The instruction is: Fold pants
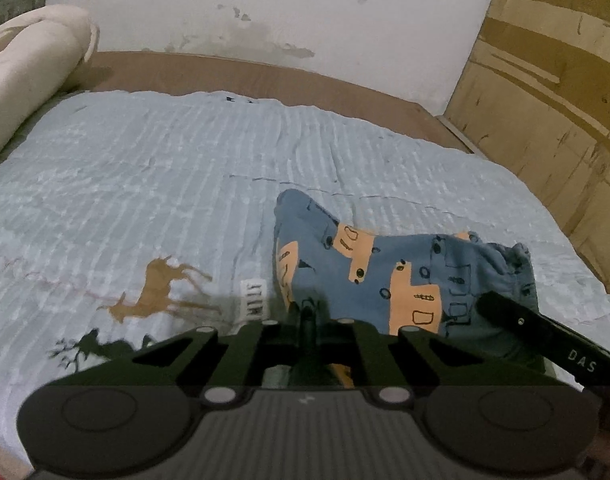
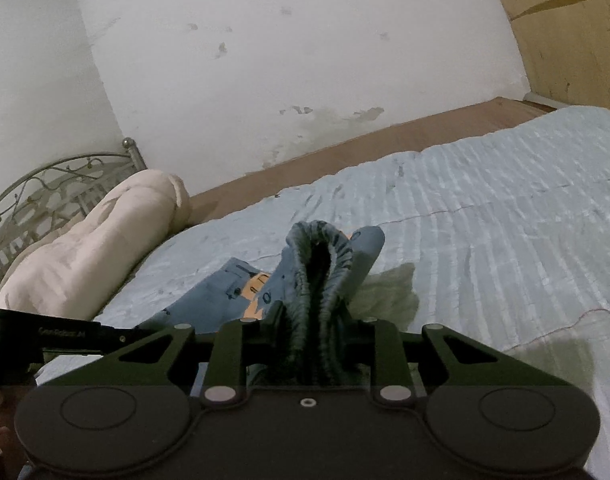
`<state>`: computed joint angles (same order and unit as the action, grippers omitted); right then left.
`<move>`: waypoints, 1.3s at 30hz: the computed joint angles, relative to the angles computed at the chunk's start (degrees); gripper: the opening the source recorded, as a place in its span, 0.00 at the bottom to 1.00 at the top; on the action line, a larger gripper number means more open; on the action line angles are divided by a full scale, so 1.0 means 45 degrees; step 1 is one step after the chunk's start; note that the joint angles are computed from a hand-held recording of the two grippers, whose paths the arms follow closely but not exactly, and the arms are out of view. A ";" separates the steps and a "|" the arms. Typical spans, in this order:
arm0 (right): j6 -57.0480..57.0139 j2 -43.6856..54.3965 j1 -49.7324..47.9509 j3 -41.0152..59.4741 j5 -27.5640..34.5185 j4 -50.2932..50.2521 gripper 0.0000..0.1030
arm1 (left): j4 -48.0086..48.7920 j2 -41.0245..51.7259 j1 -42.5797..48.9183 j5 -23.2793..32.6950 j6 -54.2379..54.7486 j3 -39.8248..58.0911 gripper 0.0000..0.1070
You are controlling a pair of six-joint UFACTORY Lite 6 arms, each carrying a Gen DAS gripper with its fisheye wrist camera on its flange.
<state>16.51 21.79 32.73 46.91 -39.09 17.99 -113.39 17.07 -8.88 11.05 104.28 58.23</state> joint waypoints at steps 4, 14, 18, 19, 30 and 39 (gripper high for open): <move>-0.0394 -0.0460 0.0478 -0.0401 0.0119 0.0450 0.25 | -0.1019 -0.0503 0.0168 0.0037 0.0914 -0.0712 0.04; -0.2381 0.0241 0.0089 0.1477 0.1014 0.0465 0.25 | -0.2377 -0.0073 -0.0171 -0.0436 0.2387 0.0831 0.04; -0.2597 0.0238 -0.0614 0.1950 0.1003 0.0333 0.25 | -0.0635 0.0772 0.0308 0.0173 0.0893 0.1919 0.04; -0.2762 0.0184 -0.0761 0.1967 0.1005 0.0422 0.25 | -0.0475 0.0829 0.0279 0.0257 0.0773 0.1966 0.04; -0.2398 -0.0885 -0.2885 0.0053 0.1302 -0.0473 0.25 | -0.3314 0.1409 -0.1298 0.0610 0.3408 0.1023 0.04; -0.1579 0.0024 -0.3235 -0.0729 0.0622 -0.0810 0.27 | -0.5199 0.2046 -0.1586 0.0351 0.5338 0.0858 0.06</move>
<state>9.40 21.90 18.17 43.63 -36.29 14.34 -136.78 26.28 -16.01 12.63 128.30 62.10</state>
